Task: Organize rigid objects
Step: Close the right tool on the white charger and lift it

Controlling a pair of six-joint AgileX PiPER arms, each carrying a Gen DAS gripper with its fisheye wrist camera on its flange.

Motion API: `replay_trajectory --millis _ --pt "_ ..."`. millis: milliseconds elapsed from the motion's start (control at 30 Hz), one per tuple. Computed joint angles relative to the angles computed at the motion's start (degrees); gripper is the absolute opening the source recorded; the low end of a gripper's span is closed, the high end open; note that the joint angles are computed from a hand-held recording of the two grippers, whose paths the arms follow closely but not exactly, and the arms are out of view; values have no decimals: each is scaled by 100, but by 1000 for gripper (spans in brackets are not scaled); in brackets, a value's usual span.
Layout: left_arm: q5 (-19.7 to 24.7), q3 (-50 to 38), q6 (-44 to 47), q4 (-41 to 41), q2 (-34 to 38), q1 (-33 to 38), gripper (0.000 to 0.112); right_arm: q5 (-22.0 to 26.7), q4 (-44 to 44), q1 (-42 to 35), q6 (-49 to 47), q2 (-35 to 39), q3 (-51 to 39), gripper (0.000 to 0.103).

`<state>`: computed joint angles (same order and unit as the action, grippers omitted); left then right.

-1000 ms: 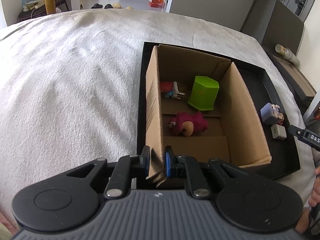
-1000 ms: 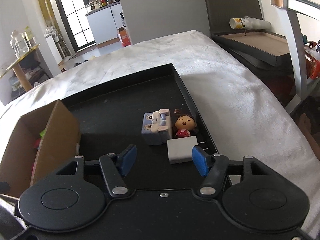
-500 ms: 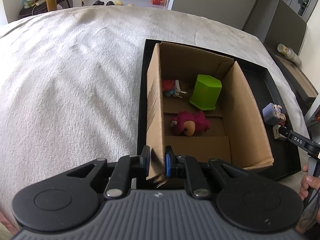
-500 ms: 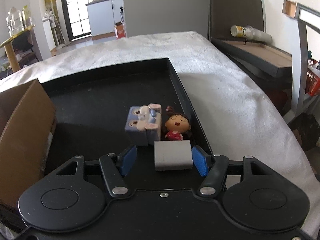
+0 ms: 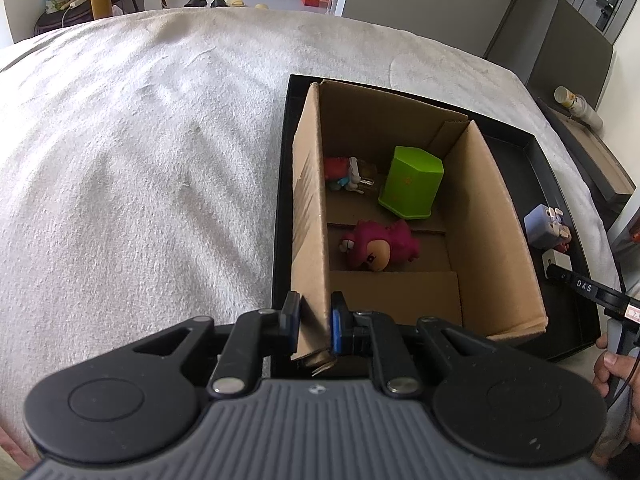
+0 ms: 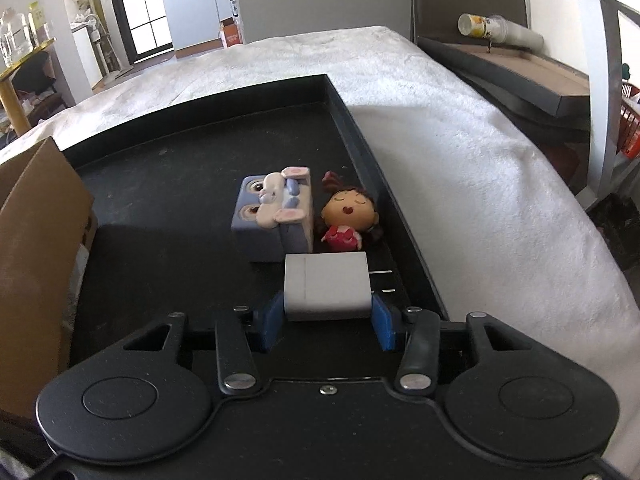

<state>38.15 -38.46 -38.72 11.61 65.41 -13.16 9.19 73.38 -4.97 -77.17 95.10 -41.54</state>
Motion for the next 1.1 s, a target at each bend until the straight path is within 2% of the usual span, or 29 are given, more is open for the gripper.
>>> replay_trajectory --millis 267,367,633,700,767,867,967,1100 --pt "4 30 -61 44 -84 -44 14 215 -2160 250 2155 -329 164 46" --pt "24 15 -148 128 -72 -96 14 274 -2520 381 2476 -473 278 46" --pt "62 9 -275 243 -74 -159 14 623 -3013 435 3032 -696 337 47" --pt "62 9 -275 243 -74 -159 14 693 -3001 430 3047 -749 365 55" --pt "62 10 -238 207 -77 -141 14 509 -2998 524 2987 -804 452 65" --pt "47 15 -165 157 -72 -101 14 201 -3596 692 3570 -788 497 74" --pt "24 21 -82 82 -61 -47 14 201 -3508 644 3526 -677 439 74" --pt "0 12 1 15 -20 -12 14 84 -2927 629 3003 -455 381 74"
